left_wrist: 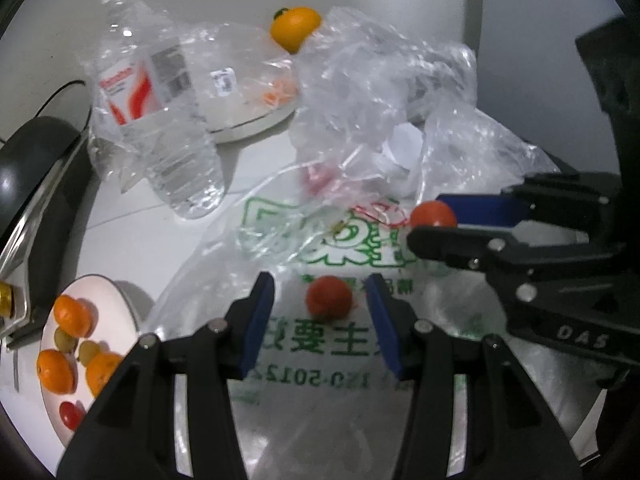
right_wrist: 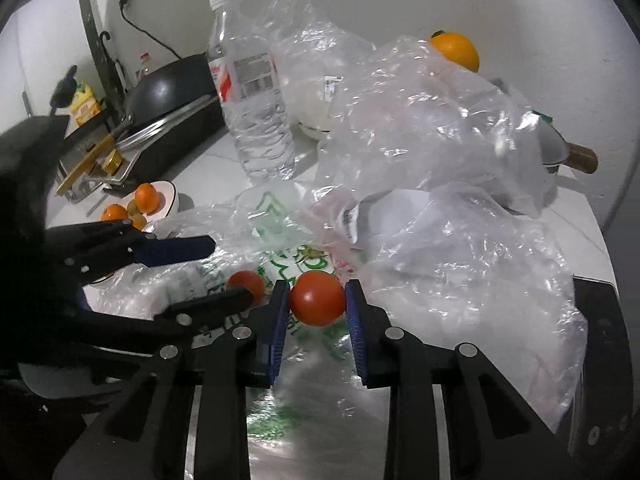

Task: Organize fruits
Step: 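Grasp a red cherry tomato with the left tool while the right tool grasps another, then carry the tomato with the left tool while the right tool carries its tomato to the plate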

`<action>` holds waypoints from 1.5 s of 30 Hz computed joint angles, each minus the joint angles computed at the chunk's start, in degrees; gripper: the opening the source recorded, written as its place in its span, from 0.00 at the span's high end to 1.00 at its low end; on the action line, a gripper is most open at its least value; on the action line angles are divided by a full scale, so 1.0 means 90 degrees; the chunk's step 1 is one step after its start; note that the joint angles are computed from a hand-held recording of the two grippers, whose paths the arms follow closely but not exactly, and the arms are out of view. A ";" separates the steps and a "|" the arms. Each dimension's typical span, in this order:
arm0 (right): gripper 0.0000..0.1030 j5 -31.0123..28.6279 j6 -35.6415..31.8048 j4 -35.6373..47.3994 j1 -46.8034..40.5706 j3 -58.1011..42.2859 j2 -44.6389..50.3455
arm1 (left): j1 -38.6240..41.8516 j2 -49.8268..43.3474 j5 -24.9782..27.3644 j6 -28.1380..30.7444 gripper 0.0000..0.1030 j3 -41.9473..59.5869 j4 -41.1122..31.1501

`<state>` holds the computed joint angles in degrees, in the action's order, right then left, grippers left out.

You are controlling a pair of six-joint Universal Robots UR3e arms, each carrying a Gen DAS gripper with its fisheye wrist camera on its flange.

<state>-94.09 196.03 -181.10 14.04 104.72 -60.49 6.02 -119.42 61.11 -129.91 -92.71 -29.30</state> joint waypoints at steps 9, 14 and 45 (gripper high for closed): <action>0.71 -0.0159 0.0030 -0.0165 0.0070 0.0021 0.0021 | -0.0195 -0.0308 0.0279 -0.0026 0.68 0.0248 -0.0045; 0.71 -0.0182 0.0004 -0.0225 0.0082 0.0127 -0.0034 | -0.0181 -0.0345 0.0269 0.0067 0.73 0.0231 -0.0015; 0.71 -0.1487 0.0356 0.1246 0.1409 -0.1370 -0.0004 | 0.1648 0.1826 -0.1584 0.1448 0.73 -0.1222 -0.1092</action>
<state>-107.48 199.24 -169.89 26.71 92.39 -60.53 20.85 -102.98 46.86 -116.88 -103.71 -39.12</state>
